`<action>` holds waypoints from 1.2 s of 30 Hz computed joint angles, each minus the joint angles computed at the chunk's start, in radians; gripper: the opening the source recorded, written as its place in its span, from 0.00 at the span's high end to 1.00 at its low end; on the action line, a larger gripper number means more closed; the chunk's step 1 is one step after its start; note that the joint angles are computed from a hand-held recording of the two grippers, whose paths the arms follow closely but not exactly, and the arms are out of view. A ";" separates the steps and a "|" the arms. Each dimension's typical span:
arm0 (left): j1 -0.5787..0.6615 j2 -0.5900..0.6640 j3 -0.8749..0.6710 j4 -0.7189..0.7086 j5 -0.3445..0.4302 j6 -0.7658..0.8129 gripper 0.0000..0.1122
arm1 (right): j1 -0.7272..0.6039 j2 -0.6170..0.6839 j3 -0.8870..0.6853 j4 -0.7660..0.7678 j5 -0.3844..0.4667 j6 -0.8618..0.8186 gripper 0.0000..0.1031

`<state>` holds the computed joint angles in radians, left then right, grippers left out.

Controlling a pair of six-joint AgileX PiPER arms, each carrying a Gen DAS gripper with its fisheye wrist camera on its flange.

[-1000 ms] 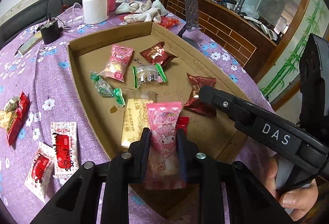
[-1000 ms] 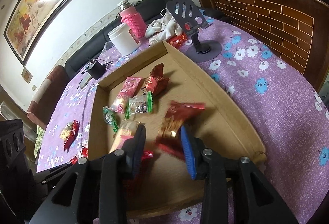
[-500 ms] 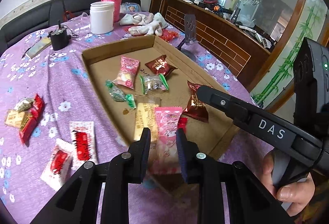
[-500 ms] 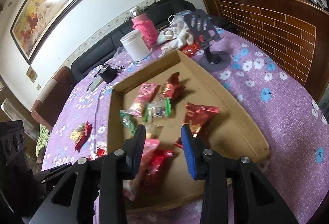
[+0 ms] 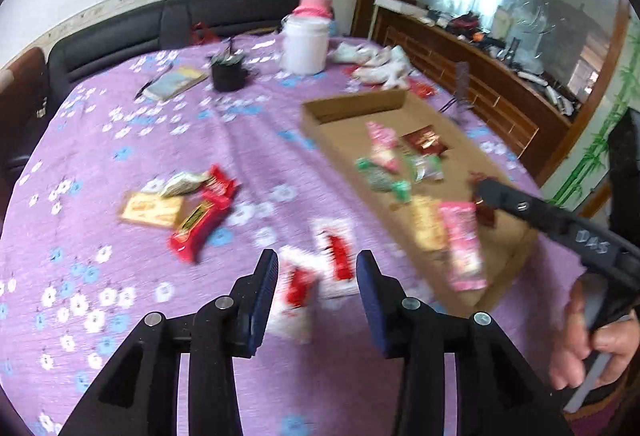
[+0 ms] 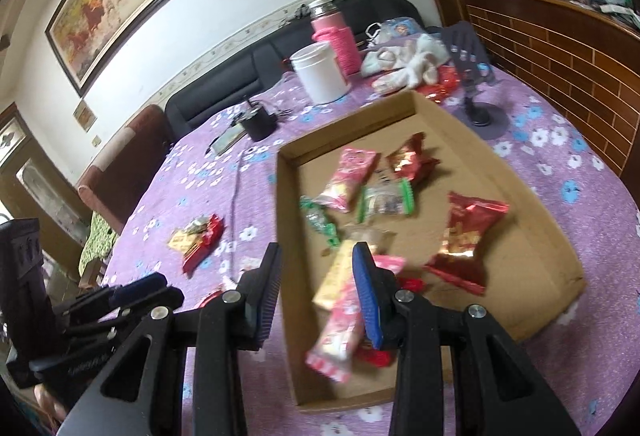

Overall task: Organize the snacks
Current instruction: 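Grasp a white-red packet with the left gripper while the right gripper grasps another white-red packet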

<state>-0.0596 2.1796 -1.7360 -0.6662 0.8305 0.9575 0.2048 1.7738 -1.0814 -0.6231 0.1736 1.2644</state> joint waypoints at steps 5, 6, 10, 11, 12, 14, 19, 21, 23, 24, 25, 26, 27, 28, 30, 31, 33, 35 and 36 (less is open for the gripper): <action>0.001 0.070 -0.055 0.083 0.014 -0.034 0.62 | 0.031 0.032 -0.041 0.095 0.016 -0.099 0.67; -0.002 0.076 -0.052 0.093 0.007 -0.033 0.59 | 0.034 0.036 -0.045 0.115 0.018 -0.121 0.67; -0.029 0.101 -0.030 0.128 -0.051 -0.028 0.51 | 0.040 0.047 -0.062 0.141 0.031 -0.160 0.67; -0.039 0.107 -0.024 0.144 -0.069 -0.031 0.51 | 0.043 0.049 -0.065 0.144 0.033 -0.165 0.67; -0.048 0.111 -0.016 0.159 -0.094 -0.040 0.51 | 0.046 0.051 -0.069 0.149 0.036 -0.172 0.67; -0.061 0.122 -0.010 0.190 -0.143 -0.068 0.58 | 0.050 0.055 -0.079 0.167 0.040 -0.196 0.67; -0.044 0.128 -0.013 0.211 -0.192 -0.110 0.66 | 0.075 0.100 -0.146 0.274 0.071 -0.314 0.66; -0.023 0.130 -0.023 0.214 -0.186 -0.120 0.66 | 0.086 0.130 -0.189 0.351 0.093 -0.394 0.67; 0.004 0.124 -0.020 0.209 -0.196 -0.121 0.66 | 0.098 0.175 -0.251 0.440 0.134 -0.484 0.67; 0.012 0.119 -0.014 0.216 -0.216 -0.130 0.65 | 0.105 0.194 -0.277 0.460 0.151 -0.504 0.67; 0.021 0.116 -0.008 0.220 -0.238 -0.137 0.65 | 0.111 0.220 -0.314 0.480 0.177 -0.526 0.67; 0.034 0.125 -0.024 0.210 -0.237 -0.138 0.65 | 0.123 0.256 -0.364 0.483 0.215 -0.530 0.67; 0.048 0.136 -0.044 0.190 -0.223 -0.134 0.65 | 0.131 0.284 -0.404 0.483 0.249 -0.534 0.67; 0.059 0.145 -0.057 0.171 -0.211 -0.131 0.65 | 0.137 0.312 -0.445 0.482 0.285 -0.536 0.67; 0.082 0.160 -0.083 0.118 -0.186 -0.113 0.65 | 0.149 0.367 -0.523 0.487 0.346 -0.531 0.67; 0.087 0.161 -0.083 0.099 -0.188 -0.103 0.65 | 0.156 0.398 -0.569 0.476 0.389 -0.518 0.67; 0.099 0.162 -0.086 0.058 -0.185 -0.083 0.65 | 0.162 0.436 -0.621 0.459 0.438 -0.497 0.67; 0.109 0.156 -0.081 0.025 -0.182 -0.066 0.65 | 0.163 0.472 -0.669 0.453 0.482 -0.495 0.67; 0.112 0.149 -0.070 0.011 -0.191 -0.054 0.65 | 0.166 0.484 -0.685 0.438 0.496 -0.484 0.67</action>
